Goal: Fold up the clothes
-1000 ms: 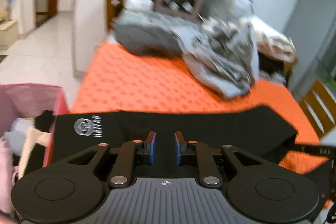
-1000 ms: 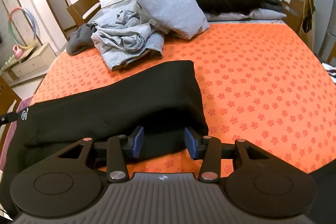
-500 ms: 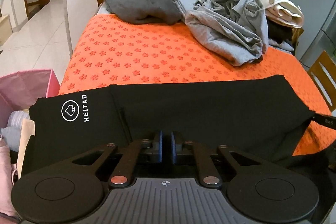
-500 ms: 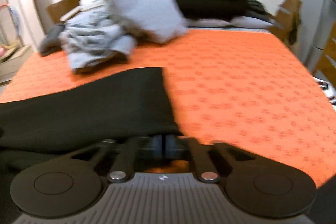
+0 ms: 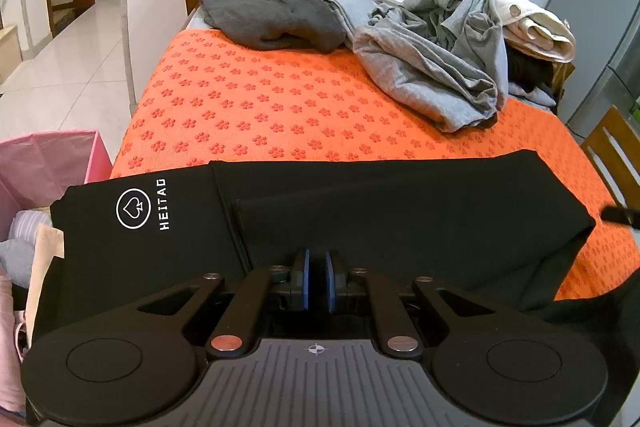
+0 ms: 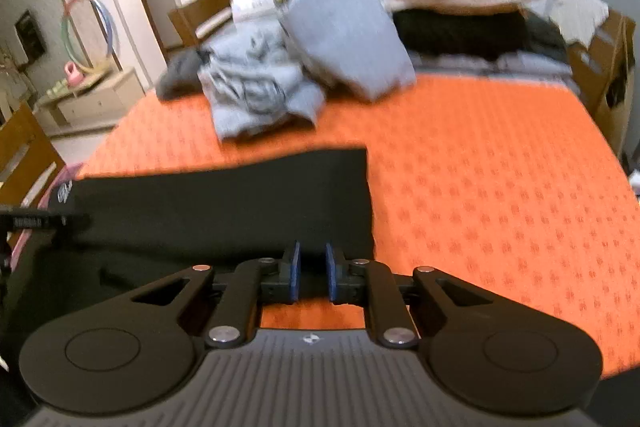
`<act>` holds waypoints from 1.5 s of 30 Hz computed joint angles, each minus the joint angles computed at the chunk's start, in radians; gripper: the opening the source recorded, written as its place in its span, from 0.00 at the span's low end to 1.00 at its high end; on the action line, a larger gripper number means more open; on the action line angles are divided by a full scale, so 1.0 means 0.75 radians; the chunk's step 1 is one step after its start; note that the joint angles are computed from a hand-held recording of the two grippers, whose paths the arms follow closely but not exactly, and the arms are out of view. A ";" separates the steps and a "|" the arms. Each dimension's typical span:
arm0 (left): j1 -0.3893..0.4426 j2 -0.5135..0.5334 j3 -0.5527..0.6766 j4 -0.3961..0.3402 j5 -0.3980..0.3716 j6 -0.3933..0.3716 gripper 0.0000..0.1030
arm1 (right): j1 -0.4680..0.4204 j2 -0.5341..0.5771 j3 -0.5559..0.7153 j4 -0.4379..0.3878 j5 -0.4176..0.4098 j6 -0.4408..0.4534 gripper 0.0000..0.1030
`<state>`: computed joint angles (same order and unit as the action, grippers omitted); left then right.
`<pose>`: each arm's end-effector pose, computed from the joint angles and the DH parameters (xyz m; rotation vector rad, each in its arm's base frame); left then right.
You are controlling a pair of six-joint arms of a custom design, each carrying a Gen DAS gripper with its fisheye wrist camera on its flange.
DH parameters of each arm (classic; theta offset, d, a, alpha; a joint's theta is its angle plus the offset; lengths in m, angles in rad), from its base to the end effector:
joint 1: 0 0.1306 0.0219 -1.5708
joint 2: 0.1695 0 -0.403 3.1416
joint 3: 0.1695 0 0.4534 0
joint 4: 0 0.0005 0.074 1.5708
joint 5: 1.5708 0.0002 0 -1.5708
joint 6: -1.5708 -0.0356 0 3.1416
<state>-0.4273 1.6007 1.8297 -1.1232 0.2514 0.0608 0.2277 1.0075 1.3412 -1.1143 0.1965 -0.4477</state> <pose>0.5522 -0.2617 0.5438 0.5639 2.4336 -0.5182 0.3650 0.0769 0.5745 0.3514 2.3083 0.1054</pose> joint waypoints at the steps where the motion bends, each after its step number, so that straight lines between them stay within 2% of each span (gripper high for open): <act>1: 0.001 0.001 0.001 -0.002 0.003 -0.004 0.12 | -0.002 0.020 0.006 0.023 0.012 0.008 0.19; 2: 0.001 0.002 0.003 -0.004 0.004 -0.008 0.12 | -0.004 0.040 0.013 0.045 0.024 0.016 0.22; 6: 0.004 0.009 0.015 -0.019 0.014 -0.024 0.12 | -0.030 0.114 0.006 0.094 0.065 0.052 0.22; 11: 0.008 0.007 0.010 -0.015 0.025 -0.036 0.12 | -0.054 0.132 -0.039 0.102 0.073 0.156 0.22; 16: 0.011 0.002 0.002 0.000 0.043 -0.021 0.14 | -0.060 0.109 -0.001 0.056 0.063 0.153 0.24; 17: 0.009 -0.003 -0.001 0.006 0.040 -0.012 0.16 | -0.061 0.086 -0.001 0.041 0.069 0.135 0.24; 18: 0.006 -0.009 -0.005 0.012 0.036 -0.003 0.22 | -0.062 0.062 -0.002 0.023 0.077 0.116 0.24; 19: 0.004 -0.014 -0.008 0.018 0.032 0.006 0.33 | -0.062 0.037 -0.002 0.006 0.086 0.096 0.26; 21: -0.001 -0.028 -0.016 0.036 0.024 0.036 0.45 | -0.069 -0.028 -0.013 -0.043 0.105 0.050 0.29; 26: -0.049 -0.082 -0.030 0.066 -0.007 0.104 0.46 | -0.111 -0.210 -0.053 -0.213 0.179 -0.035 0.31; 29: -0.098 -0.108 -0.031 0.063 -0.011 0.118 0.49 | -0.209 -0.343 -0.103 -0.322 0.181 -0.073 0.32; 33: -0.186 -0.122 -0.017 0.030 -0.025 0.126 0.50 | -0.441 -0.506 -0.170 -0.423 0.106 -0.077 0.32; 36: -0.258 -0.130 -0.015 0.017 -0.051 0.159 0.50 | -0.722 -0.612 -0.219 -0.452 -0.030 0.021 0.32; 40: -0.349 -0.136 -0.015 0.005 -0.086 0.195 0.50 | -1.176 -0.696 -0.284 -0.458 -0.313 0.236 0.35; 45: -0.448 -0.135 -0.017 -0.003 -0.109 0.200 0.50 | -1.784 -0.713 -0.349 -0.512 -0.737 0.523 0.47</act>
